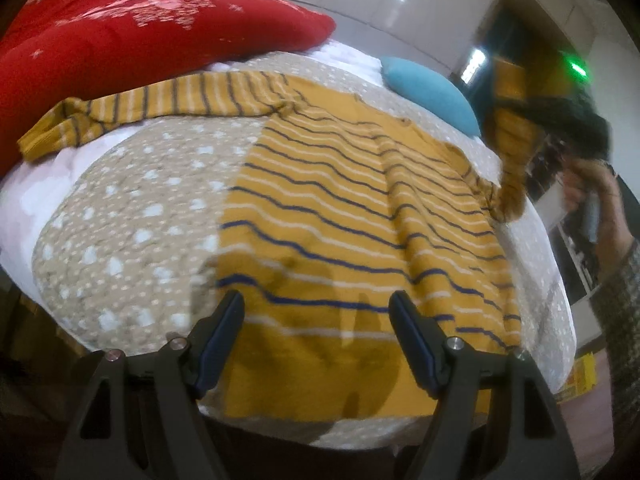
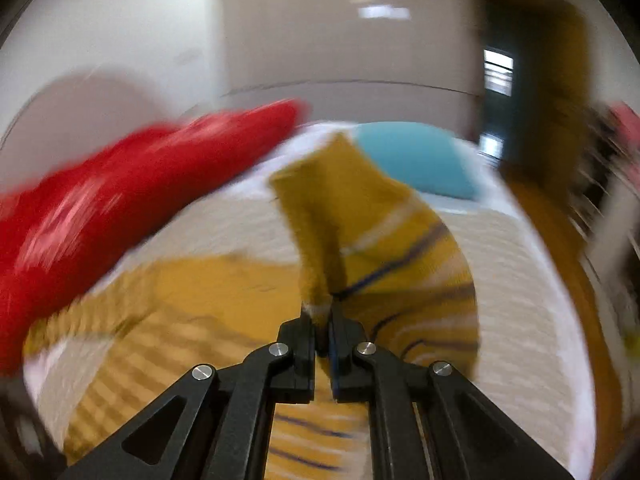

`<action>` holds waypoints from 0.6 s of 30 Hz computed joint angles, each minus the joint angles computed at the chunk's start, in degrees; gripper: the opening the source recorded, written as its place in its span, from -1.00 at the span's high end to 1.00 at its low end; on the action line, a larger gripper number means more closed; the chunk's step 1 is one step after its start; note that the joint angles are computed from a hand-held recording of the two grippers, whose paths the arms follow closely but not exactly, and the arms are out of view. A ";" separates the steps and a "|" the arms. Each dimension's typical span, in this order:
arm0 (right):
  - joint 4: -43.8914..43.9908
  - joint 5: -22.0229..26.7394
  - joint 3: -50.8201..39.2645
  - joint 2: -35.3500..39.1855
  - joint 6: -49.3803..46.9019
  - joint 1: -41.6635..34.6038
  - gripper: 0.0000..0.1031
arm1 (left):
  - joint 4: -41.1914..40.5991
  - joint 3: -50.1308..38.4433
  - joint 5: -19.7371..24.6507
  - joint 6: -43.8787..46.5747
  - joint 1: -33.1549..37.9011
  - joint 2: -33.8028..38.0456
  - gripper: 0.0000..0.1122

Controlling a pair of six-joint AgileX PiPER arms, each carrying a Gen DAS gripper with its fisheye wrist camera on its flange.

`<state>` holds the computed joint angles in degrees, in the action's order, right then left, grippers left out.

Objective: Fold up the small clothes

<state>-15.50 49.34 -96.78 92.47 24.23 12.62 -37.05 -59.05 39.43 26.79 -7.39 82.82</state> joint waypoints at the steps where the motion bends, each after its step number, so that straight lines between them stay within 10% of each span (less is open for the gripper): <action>1: -0.85 1.55 -4.93 5.67 -0.34 4.88 0.89 | -1.06 0.49 0.28 1.47 1.41 -0.25 -0.32; 8: 0.23 14.46 -29.03 33.61 -4.26 19.41 0.52 | -8.68 3.01 3.96 12.52 12.82 -1.03 -0.40; 18: 0.55 1.45 -2.90 14.47 0.44 15.05 0.09 | -13.63 2.64 5.00 16.83 17.30 2.41 -0.43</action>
